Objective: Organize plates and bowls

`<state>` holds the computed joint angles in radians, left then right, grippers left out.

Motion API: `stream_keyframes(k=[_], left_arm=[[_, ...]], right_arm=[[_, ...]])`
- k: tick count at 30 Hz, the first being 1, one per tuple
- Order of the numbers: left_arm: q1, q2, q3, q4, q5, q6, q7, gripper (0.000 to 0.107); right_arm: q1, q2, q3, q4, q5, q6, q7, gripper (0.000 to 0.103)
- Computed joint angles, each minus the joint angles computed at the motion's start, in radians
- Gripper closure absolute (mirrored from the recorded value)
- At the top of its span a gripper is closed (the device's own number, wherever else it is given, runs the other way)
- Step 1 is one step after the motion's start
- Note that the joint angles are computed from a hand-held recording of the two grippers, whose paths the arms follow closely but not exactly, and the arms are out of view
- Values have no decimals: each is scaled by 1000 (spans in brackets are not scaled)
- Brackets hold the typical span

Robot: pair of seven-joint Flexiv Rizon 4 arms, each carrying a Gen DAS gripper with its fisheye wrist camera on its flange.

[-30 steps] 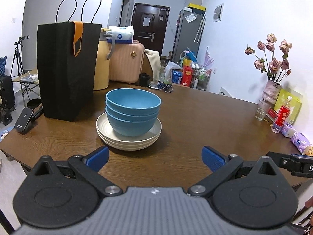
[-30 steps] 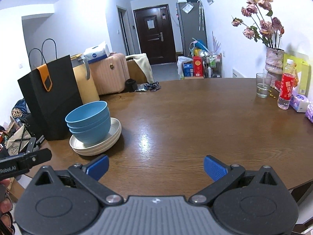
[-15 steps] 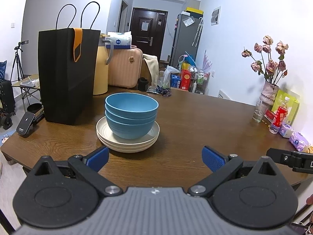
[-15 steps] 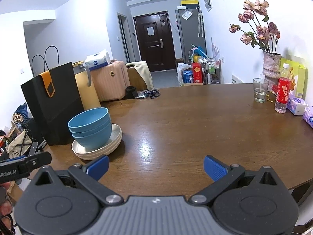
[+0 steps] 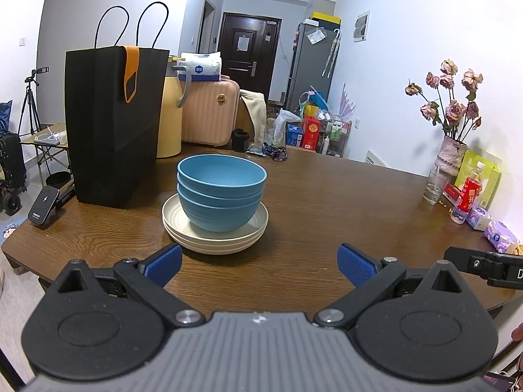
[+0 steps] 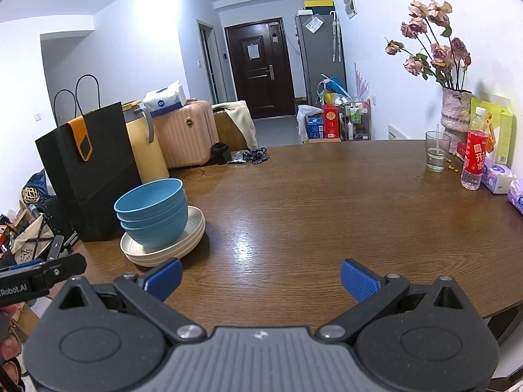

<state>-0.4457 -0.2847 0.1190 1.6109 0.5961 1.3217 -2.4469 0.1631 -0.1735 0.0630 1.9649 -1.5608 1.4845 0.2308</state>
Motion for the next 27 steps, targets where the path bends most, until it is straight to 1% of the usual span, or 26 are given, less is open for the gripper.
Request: stream_keyframes(k=[27], left_arm=[[9, 7, 3, 10, 1, 12, -1, 4]], right_arm=[[4, -2, 2, -4, -4, -2, -1, 0]])
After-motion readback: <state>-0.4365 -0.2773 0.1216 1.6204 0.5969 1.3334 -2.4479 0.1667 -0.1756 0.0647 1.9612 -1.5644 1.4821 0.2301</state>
